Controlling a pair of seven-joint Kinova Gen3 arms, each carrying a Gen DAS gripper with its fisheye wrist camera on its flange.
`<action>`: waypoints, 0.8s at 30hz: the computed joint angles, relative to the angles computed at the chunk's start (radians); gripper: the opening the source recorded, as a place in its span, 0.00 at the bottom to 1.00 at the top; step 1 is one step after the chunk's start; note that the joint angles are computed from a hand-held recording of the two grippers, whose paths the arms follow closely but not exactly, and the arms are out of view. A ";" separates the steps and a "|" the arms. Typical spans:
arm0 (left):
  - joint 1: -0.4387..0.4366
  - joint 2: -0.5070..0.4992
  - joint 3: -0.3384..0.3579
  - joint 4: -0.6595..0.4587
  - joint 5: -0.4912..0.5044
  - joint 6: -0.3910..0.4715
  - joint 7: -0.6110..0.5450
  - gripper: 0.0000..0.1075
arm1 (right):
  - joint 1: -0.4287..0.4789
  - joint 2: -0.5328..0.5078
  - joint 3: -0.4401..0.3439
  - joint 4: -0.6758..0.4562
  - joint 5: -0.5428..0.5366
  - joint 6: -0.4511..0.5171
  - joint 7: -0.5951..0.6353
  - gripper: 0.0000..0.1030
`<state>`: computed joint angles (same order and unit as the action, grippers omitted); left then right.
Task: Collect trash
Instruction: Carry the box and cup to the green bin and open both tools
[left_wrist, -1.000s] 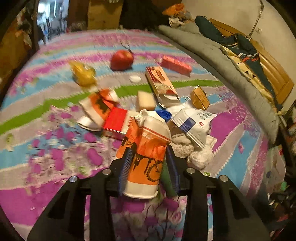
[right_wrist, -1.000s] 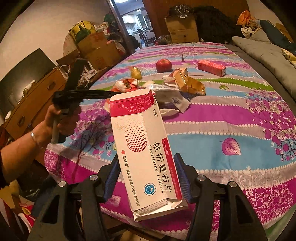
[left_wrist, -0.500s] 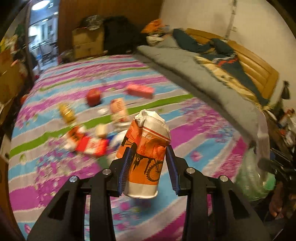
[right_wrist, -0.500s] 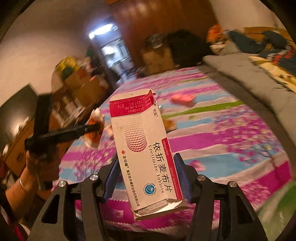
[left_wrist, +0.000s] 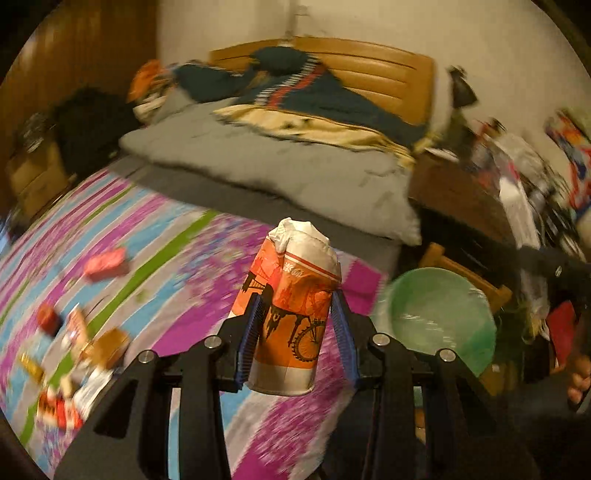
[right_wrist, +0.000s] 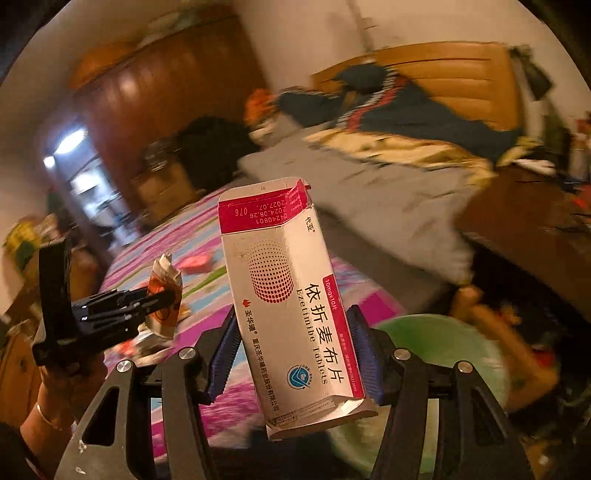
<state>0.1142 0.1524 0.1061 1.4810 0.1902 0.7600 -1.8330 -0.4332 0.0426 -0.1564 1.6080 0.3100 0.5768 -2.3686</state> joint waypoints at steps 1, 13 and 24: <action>0.017 0.022 0.010 -0.025 -0.012 0.008 0.005 0.34 | 0.006 -0.021 0.014 0.006 0.019 0.028 -0.017 0.57; 0.210 0.239 0.060 -0.281 -0.119 0.138 0.005 0.35 | 0.138 -0.063 0.038 0.034 -0.038 0.253 0.011 0.57; 0.258 0.375 0.073 -0.404 -0.111 0.265 -0.018 0.35 | 0.163 0.015 0.062 0.073 -0.108 0.251 0.018 0.57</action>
